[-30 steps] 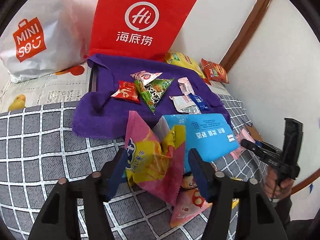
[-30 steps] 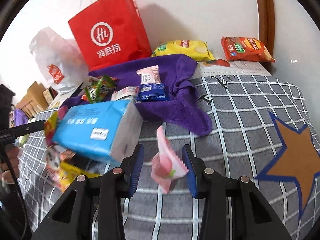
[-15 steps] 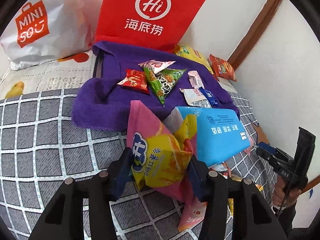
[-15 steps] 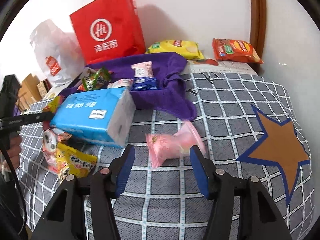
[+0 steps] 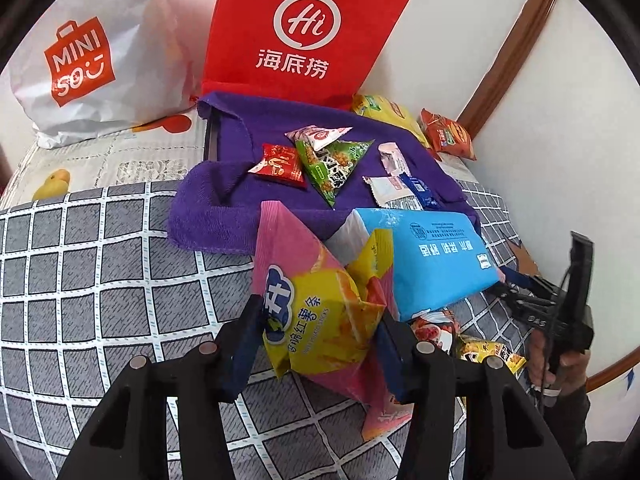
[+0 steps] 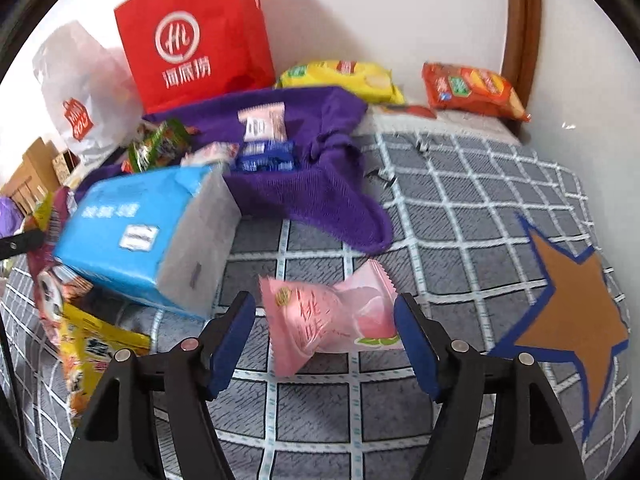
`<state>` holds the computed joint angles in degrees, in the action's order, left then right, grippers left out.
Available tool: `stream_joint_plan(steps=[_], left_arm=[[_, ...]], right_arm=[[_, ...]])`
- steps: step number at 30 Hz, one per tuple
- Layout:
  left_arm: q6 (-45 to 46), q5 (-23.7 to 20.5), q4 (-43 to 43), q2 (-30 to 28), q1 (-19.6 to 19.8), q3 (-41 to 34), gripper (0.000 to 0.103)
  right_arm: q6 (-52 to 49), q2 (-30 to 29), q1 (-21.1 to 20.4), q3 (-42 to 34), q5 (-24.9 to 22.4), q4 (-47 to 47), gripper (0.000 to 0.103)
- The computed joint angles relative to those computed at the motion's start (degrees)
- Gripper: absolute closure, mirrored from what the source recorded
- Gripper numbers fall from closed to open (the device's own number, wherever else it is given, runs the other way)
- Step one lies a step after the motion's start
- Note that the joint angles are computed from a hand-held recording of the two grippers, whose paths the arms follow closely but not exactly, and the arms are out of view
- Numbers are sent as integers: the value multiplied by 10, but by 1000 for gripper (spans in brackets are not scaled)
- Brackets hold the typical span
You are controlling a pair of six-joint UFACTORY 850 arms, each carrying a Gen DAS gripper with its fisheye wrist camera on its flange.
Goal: Organize snacks
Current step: 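Grasp the pink-and-yellow snack bag with the left tool while the right tool grasps the pink peach packet, then lift both packets and carry them over the purple towel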
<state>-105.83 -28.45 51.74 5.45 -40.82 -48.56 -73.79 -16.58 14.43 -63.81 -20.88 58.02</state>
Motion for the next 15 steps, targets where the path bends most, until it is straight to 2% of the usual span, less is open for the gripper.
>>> stream_joint_plan(steps=[2,4,10,15], left_arm=[[0,0,-1,0,-1,0,53],[-1,-3,1,1,-2,0,53],[-12,-6,5,5,-5,1,53],[-26,9,6,17,-6,10,53]], right_arm=[[-9,-1,7,6,29,1,32],[-66,4,10,17,44,47,32],[-83,5,4,18,26,65,37],[-106,18,-13,24,-22,104,37]])
